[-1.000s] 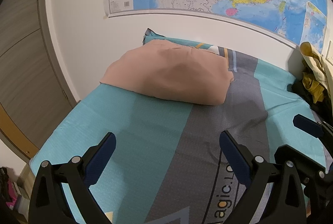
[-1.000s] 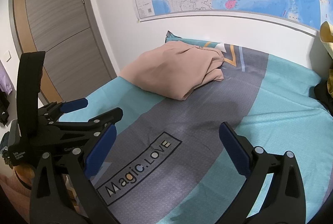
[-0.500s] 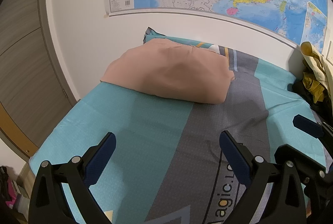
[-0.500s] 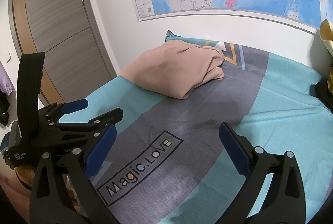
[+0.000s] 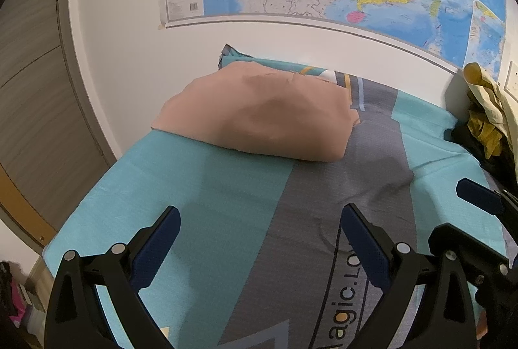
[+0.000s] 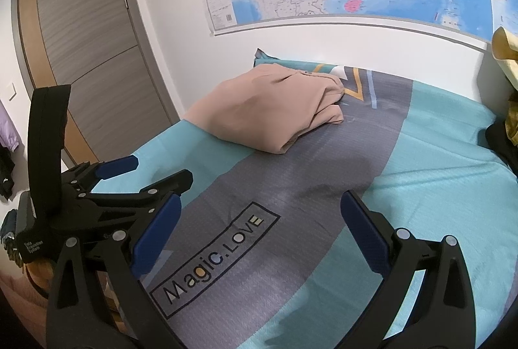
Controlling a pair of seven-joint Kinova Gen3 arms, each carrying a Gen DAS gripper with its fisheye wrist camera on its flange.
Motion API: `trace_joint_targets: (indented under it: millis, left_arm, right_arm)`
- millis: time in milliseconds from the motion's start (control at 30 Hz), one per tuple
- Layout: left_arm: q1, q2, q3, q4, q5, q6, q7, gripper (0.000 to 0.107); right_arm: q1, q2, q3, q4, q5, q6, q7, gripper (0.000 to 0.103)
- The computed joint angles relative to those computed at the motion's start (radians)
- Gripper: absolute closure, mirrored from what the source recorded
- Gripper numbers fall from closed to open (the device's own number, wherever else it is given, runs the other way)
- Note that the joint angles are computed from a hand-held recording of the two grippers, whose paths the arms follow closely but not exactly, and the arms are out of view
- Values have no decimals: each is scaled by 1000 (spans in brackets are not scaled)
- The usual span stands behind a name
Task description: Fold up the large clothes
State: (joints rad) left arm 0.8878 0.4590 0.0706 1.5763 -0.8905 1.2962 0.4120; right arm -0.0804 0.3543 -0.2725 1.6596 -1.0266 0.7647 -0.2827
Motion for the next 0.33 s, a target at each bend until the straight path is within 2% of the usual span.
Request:
trace_joint_targets:
  millis: [133,233,333]
  left_arm:
    - [-8,3,4,-9,9,-20,-12,11]
    - [-21,9,7,-18,8,-86,-38,11]
    - [-48,38,8,-67,19,-179,-118,11]
  right_arm:
    - [11,-5,7,2,-2,7,-2,6]
    - [36,-16,23,14,-14,4,-3,6]
    - [64,-41,63,46,-16,-40,-42,6]
